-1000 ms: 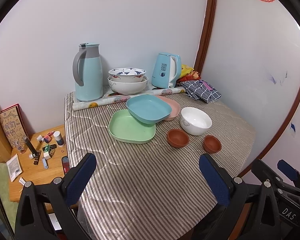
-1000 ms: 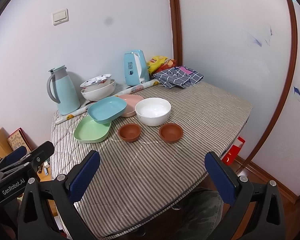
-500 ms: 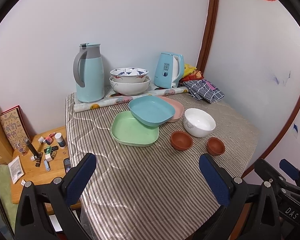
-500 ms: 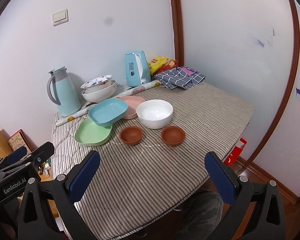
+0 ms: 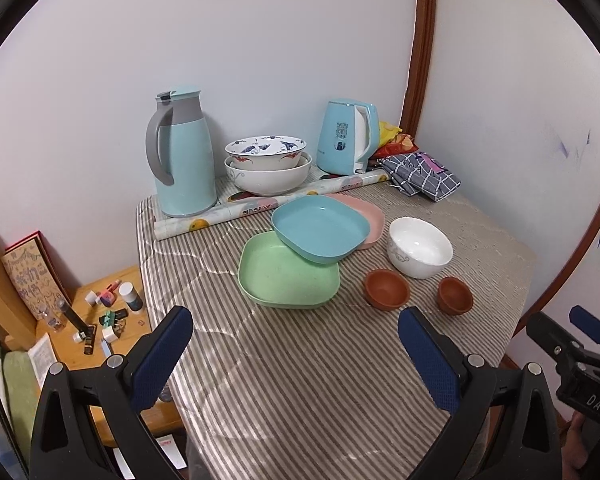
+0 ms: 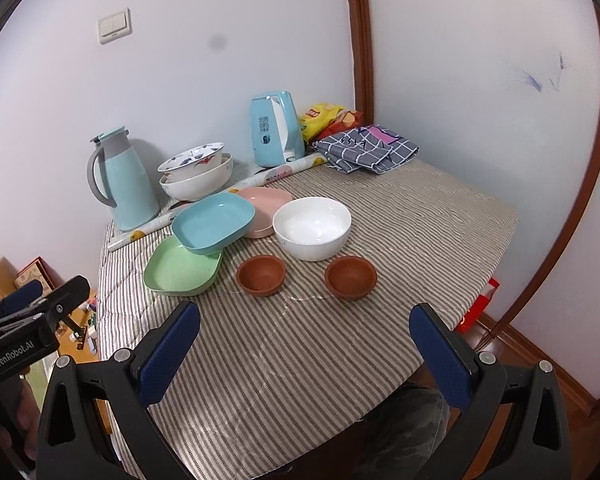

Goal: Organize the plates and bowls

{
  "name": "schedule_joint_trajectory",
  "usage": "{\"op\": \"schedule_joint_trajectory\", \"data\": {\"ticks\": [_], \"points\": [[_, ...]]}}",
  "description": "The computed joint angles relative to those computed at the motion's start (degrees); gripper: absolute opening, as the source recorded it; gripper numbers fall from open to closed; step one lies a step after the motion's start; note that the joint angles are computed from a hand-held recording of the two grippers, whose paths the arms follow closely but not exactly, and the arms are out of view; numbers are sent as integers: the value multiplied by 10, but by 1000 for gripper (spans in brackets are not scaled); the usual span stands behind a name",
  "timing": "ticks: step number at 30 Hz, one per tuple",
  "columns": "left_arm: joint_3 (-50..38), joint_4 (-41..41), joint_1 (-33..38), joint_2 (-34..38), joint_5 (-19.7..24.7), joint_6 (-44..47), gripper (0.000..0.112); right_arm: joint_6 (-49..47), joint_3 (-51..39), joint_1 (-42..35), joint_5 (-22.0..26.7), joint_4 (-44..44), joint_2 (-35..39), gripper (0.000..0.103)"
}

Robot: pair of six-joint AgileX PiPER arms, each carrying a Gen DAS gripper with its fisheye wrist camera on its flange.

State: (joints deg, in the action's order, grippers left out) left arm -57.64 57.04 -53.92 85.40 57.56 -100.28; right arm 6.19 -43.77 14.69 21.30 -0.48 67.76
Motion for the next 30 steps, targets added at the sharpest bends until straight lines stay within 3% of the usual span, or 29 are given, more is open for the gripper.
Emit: {"op": "schedule_joint_trajectory", "data": {"ticks": [4,10,15,20,30], "points": [[-3,-21,31,0,-30,52,103,-6,-19,3,-1,-1,23,103],[-26,-45,67,16,-35,136,103,-16,-43,13,-4,3,51,103],[-14,-52,101,9,-87,137,103,-29,-76,17,-3,17,89,103],[-29,-41,132,27,-94,146,103,-32,-110,21,-4,17,126,103],[-63,-109,245,77,-167,234,103,-62,-198,21,5,41,223,103]]}}
